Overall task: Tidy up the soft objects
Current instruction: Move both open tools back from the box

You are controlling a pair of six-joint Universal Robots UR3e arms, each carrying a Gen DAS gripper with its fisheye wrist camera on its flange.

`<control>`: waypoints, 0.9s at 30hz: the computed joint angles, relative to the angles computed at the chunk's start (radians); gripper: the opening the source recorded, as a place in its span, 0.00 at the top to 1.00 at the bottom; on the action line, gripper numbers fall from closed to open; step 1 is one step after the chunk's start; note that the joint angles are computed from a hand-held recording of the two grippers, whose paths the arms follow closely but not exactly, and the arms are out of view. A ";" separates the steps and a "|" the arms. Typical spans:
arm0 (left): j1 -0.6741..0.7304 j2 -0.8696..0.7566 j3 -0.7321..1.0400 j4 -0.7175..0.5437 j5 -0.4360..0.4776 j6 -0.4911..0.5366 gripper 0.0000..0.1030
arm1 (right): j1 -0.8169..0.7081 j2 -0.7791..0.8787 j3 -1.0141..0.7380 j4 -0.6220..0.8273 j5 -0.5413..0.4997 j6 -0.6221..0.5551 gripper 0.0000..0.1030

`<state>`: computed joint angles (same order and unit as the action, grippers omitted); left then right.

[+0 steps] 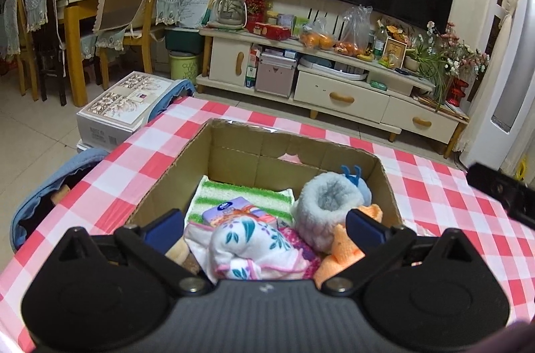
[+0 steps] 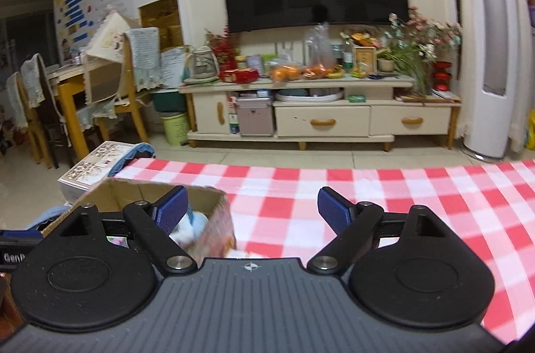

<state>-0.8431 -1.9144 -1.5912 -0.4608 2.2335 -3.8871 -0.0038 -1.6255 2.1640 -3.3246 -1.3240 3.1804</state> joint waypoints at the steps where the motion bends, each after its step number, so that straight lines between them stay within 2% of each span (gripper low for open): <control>1: -0.007 -0.002 0.001 0.004 0.007 0.002 0.01 | -0.009 -0.009 0.018 -0.008 0.001 0.008 0.00; 8: -0.063 0.007 -0.015 0.021 0.062 -0.038 0.01 | 0.004 -0.095 0.058 0.083 -0.047 0.061 0.00; 12: -0.095 0.007 -0.010 -0.020 0.078 -0.067 0.01 | 0.026 -0.123 0.057 0.142 -0.061 0.082 0.00; 20: -0.219 -0.002 0.036 -0.162 0.198 -0.154 0.01 | -0.062 -0.342 0.211 0.243 0.036 0.034 0.00; 27: -0.296 0.046 0.041 -0.297 0.243 -0.265 0.01 | -0.140 -0.600 0.281 0.453 0.109 -0.026 0.00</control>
